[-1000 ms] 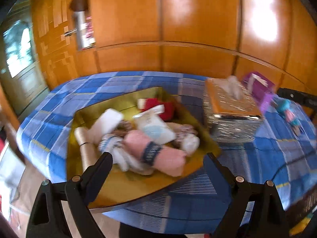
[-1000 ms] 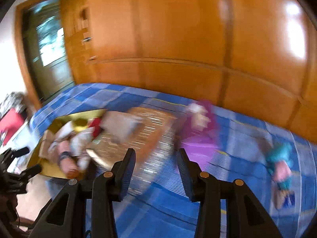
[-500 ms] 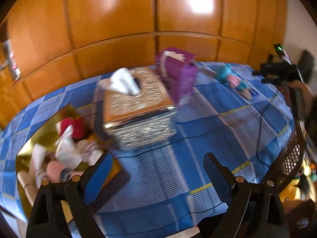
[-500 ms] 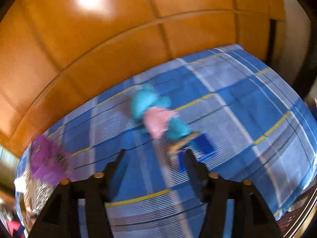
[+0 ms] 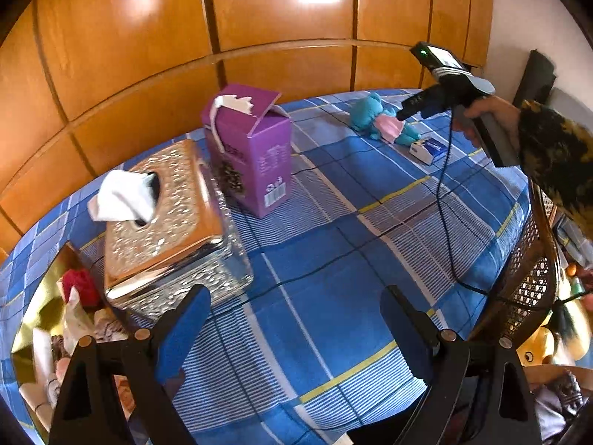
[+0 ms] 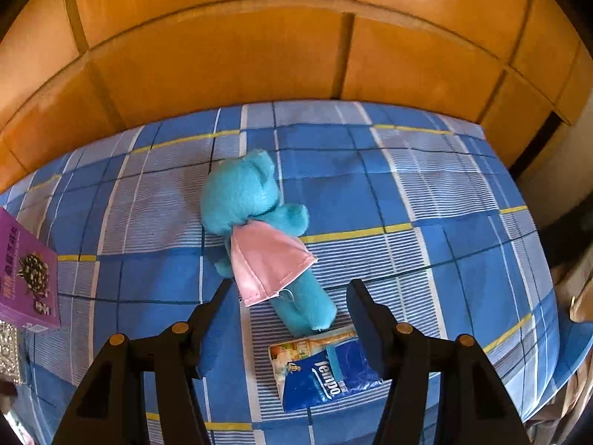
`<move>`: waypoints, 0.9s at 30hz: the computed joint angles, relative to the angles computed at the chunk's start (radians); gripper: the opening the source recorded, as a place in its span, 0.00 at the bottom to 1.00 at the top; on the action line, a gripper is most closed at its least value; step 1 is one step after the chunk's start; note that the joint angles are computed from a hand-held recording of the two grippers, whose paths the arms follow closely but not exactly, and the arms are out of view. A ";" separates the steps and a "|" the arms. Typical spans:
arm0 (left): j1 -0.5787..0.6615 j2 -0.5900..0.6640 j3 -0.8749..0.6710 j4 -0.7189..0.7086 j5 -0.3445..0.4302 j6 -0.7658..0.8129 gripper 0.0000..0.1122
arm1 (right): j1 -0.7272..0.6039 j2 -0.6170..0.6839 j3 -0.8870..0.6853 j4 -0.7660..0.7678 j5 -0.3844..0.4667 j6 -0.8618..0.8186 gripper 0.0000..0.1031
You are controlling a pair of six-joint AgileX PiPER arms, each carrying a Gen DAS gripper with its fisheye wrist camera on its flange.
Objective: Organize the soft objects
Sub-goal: 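Grasp the blue Tempo tissue pack with the right gripper while the left moves to the plush bear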
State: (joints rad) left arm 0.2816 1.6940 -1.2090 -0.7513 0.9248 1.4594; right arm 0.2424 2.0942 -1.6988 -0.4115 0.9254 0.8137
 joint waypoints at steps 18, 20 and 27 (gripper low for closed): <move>-0.255 0.032 -0.086 0.052 0.006 -0.119 0.84 | -0.084 0.026 0.092 0.202 0.066 -0.249 0.73; -0.290 0.040 -0.104 0.063 0.002 -0.145 0.84 | -0.084 0.014 0.121 0.197 0.038 -0.231 0.73; -0.414 0.163 -0.288 0.134 0.031 -0.407 0.84 | -0.125 -0.144 0.349 0.122 -0.177 0.075 0.73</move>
